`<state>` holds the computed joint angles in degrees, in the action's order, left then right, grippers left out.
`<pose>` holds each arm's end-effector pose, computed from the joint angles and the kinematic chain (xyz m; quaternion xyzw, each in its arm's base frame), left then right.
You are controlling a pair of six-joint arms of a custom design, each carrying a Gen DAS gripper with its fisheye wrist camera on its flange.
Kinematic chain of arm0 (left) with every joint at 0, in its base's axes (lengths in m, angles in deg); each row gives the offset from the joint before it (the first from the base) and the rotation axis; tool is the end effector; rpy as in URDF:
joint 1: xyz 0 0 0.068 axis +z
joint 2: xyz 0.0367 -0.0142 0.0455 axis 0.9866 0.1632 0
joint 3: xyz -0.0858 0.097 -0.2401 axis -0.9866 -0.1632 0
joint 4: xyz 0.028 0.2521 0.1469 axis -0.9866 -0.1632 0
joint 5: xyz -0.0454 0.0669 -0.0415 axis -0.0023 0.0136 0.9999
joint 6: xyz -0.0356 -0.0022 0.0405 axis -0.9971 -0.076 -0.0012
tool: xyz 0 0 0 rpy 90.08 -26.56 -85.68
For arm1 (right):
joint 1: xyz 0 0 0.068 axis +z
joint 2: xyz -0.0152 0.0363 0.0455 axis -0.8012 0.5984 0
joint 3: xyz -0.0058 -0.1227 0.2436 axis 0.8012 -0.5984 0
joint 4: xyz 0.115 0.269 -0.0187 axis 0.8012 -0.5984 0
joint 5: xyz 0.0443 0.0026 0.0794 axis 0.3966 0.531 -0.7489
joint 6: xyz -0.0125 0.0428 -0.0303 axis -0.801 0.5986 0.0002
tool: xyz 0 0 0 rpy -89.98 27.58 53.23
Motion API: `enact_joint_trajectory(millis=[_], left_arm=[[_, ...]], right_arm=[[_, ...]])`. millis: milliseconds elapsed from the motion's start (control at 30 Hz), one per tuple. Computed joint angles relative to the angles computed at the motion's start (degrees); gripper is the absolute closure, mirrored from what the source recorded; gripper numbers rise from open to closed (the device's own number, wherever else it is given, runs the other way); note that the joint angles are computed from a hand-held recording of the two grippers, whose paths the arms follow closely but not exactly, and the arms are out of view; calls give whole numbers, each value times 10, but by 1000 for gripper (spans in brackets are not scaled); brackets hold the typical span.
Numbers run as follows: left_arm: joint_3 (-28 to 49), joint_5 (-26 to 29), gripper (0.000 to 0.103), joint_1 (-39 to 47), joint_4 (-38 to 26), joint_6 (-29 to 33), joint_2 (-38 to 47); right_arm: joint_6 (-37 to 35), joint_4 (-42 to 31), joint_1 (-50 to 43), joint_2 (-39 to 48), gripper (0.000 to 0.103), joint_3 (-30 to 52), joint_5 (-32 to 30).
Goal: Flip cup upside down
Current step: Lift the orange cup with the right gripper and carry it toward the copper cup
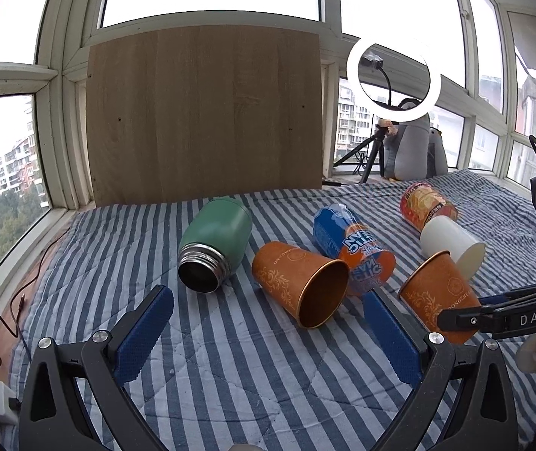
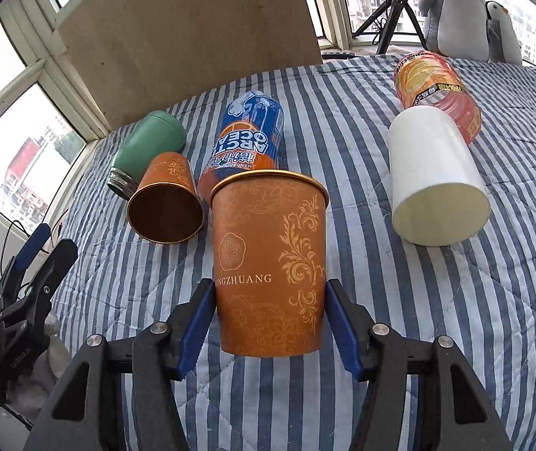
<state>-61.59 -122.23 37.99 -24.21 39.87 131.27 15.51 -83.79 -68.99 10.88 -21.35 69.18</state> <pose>0.1615 -0.1194 0.0962 -0.0084 0.8576 0.0015 0.5143 0.2203 -0.0489 0.1011 0.0636 0.9728 0.1514 0.1631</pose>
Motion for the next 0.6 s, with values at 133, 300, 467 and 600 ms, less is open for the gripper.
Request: enact_joint_trajectory(millis=[133,300,467,600], left_arm=[[1,-12,0,-32,-18,-16,-3],[-3,-39,1,-68,-45,-41,-8],[-5,-67,1,-115,-81,-89,-12],[18,-123,1,-184,-122,-152,14]], right_arm=[[6,-3,-9,-21,48,-29,-20],[5,-6,0,-58,46,-55,-27],[-27,-25,-25,-85,42,-64,-58],[-94,-70,-105,-139,41,-72,-100]])
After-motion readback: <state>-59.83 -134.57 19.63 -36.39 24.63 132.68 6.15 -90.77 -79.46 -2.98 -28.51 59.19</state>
